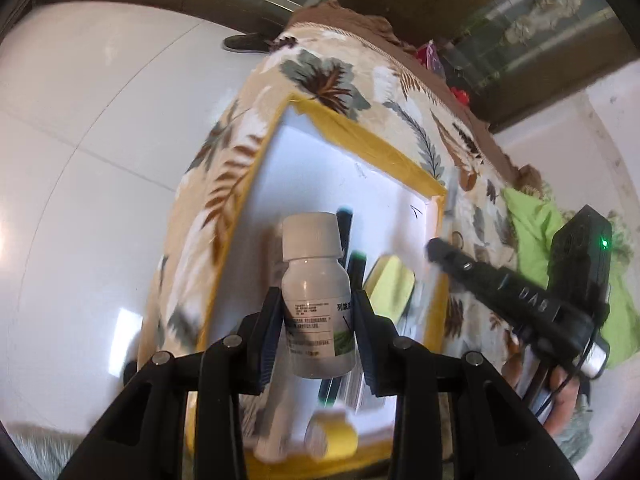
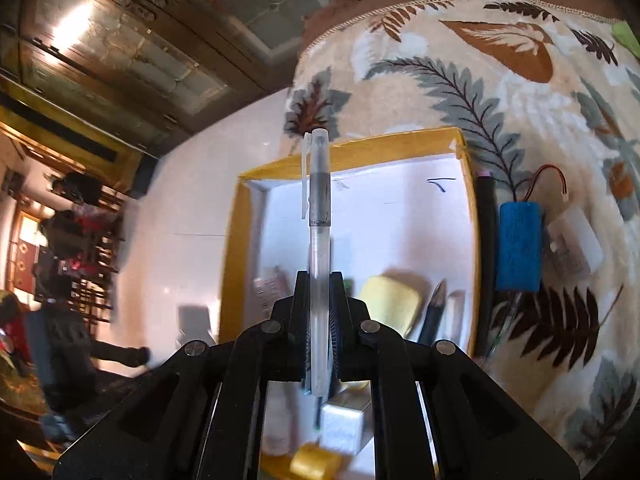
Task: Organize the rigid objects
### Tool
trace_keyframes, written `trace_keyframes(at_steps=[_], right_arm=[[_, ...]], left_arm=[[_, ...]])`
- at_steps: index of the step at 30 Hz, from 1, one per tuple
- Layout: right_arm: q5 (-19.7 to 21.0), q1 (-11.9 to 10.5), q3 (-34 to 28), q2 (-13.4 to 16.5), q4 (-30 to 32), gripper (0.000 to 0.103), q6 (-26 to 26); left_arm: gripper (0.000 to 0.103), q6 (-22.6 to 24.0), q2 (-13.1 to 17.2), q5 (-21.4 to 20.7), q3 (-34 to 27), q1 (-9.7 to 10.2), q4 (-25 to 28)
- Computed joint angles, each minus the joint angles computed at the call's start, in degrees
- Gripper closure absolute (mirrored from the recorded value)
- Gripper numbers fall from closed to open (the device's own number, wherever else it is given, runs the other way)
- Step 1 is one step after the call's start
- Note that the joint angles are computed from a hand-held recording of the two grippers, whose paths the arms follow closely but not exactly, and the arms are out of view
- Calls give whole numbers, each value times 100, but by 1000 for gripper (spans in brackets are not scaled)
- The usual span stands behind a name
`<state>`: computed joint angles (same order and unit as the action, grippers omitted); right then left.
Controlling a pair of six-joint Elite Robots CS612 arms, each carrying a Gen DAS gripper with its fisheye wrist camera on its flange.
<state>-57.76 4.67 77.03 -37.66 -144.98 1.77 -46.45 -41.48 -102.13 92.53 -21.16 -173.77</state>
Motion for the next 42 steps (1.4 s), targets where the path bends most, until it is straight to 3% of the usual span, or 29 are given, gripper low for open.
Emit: trace_keyframes(at_steps=[5,9,12,14,16,18,21,23,26,28,32,37,42], right_arm=[[-251,44,-353,270,228,95,-28],[-93,45,-589,469,654,95,-149],[-264,91,-684,547,753,94,-218],[-245,90,-731,585,765,94,-169],[-108,75,-761,607,841,94,-208],[-85,69,-728,593,743,92,-148],[-111,58,-538,471,362,74,-66],[33,11,-282,312,-17,64,8],[271,-64,-9,107,-165,62,-60],[350,-114,172,-57,-72,62,-244],[37,-224,644,-409,-204,62,-421],[-336,-404,974,-562,-333,62,90],[-614,-446,971,-496,-308,62,460]], left_arm=[[68,403,261,208,-536,-52,558],[68,453,431,148,-757,-52,1013],[67,470,478,189,-816,-53,1119],[67,335,503,241,-803,-47,985],[60,157,525,233,-750,-37,733],[43,117,520,259,-657,-51,364],[34,194,403,630,-380,-149,-101],[34,198,239,915,-72,-228,-426],[34,210,-21,1120,483,-361,-1125],[34,150,-163,1091,823,-438,-1535],[34,-29,-346,818,1357,-593,-2225],[34,44,-520,869,1703,-866,-2276],[34,-25,-494,786,1808,-997,-2094]])
